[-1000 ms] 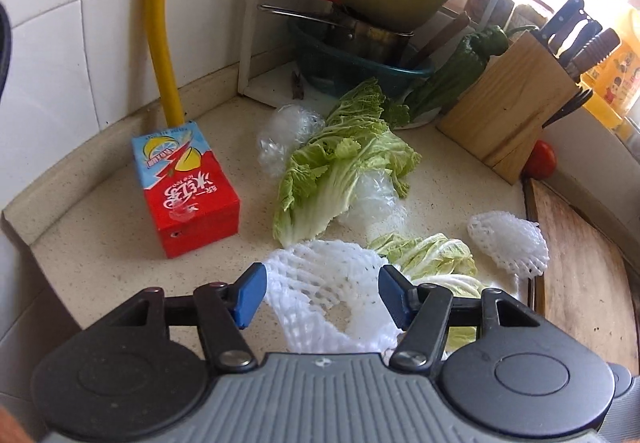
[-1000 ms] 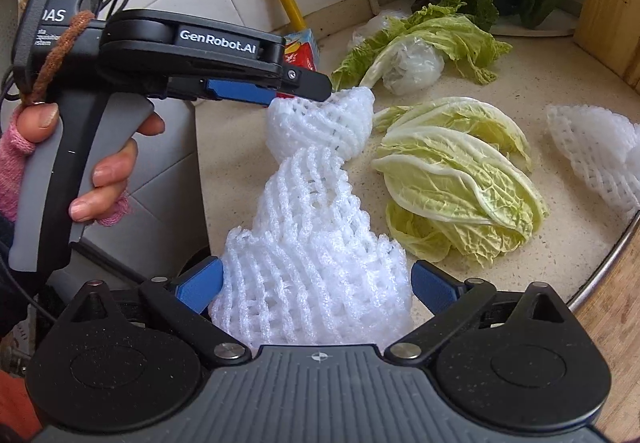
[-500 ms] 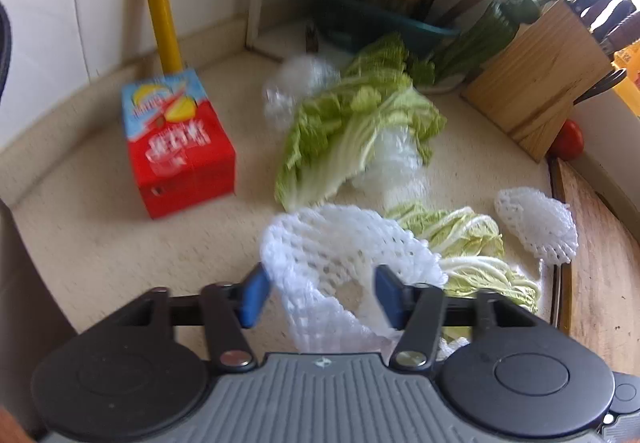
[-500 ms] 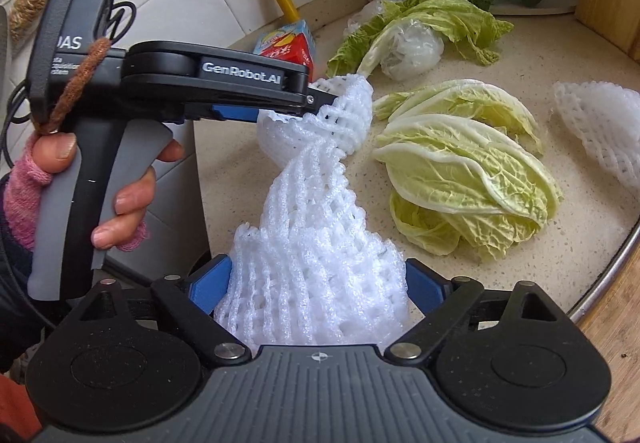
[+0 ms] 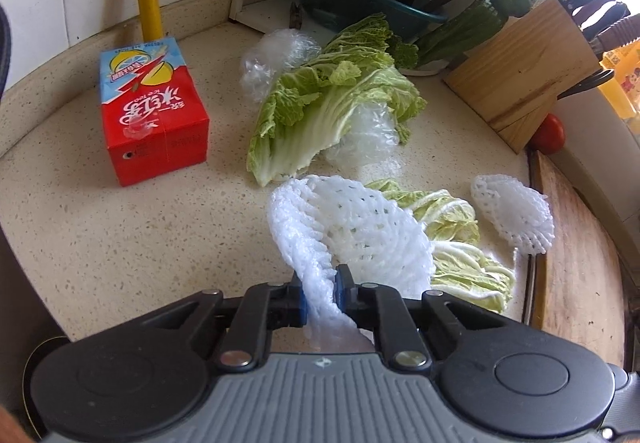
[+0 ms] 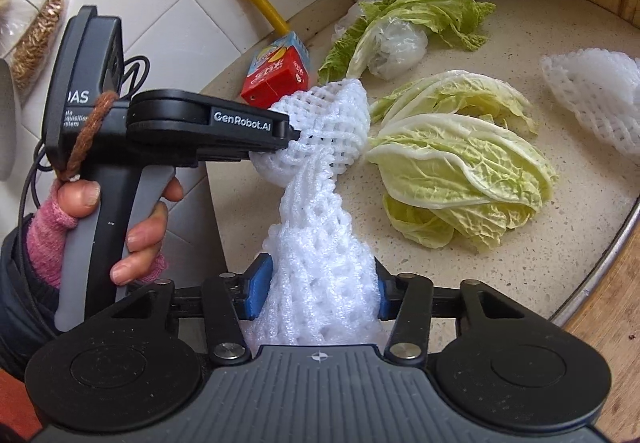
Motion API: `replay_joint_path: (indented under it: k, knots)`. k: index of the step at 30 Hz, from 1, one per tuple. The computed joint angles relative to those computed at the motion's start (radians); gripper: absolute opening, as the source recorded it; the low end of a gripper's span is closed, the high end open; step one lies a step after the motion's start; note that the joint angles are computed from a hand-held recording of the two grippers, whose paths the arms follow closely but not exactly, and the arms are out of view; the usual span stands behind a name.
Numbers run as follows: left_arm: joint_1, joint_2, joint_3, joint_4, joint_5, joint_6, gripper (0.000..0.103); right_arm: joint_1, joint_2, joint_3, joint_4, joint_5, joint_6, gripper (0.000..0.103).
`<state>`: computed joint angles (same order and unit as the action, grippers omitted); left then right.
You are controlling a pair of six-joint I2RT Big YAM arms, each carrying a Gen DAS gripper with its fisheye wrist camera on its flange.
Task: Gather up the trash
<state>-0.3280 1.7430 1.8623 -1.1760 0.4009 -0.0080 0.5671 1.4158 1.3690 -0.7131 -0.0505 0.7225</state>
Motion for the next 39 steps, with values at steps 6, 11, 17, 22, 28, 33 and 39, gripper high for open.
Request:
replay_joint_path:
  k: [6,11,17,22,28,33,39]
  knots:
    - [0.005,-0.029,-0.015,0.012,0.013,-0.012,0.011,-0.027,-0.049,-0.052,0.041,-0.007,0.070,0.051]
    - [0.011,-0.050,-0.027,0.021,0.029,-0.029,0.011,-0.049,-0.098,-0.103,0.090,-0.017,0.117,0.050]
    - [0.010,-0.082,-0.059,0.031,0.017,-0.036,0.011,-0.062,-0.128,-0.133,0.125,-0.012,0.135,0.050]
    - [0.012,-0.113,-0.093,0.041,-0.004,-0.053,0.011,-0.067,-0.141,-0.141,0.151,-0.025,0.126,0.050]
    - [0.009,-0.160,-0.150,0.055,-0.030,-0.083,0.011,-0.081,-0.149,-0.160,0.175,-0.063,0.125,0.050]
    - [0.005,-0.199,-0.199,0.077,-0.040,-0.106,0.011,-0.087,-0.163,-0.180,0.198,-0.100,0.118,0.050]
    - [0.014,-0.233,-0.237,0.094,-0.034,-0.129,0.011,-0.091,-0.162,-0.174,0.196,-0.130,0.105,0.050]
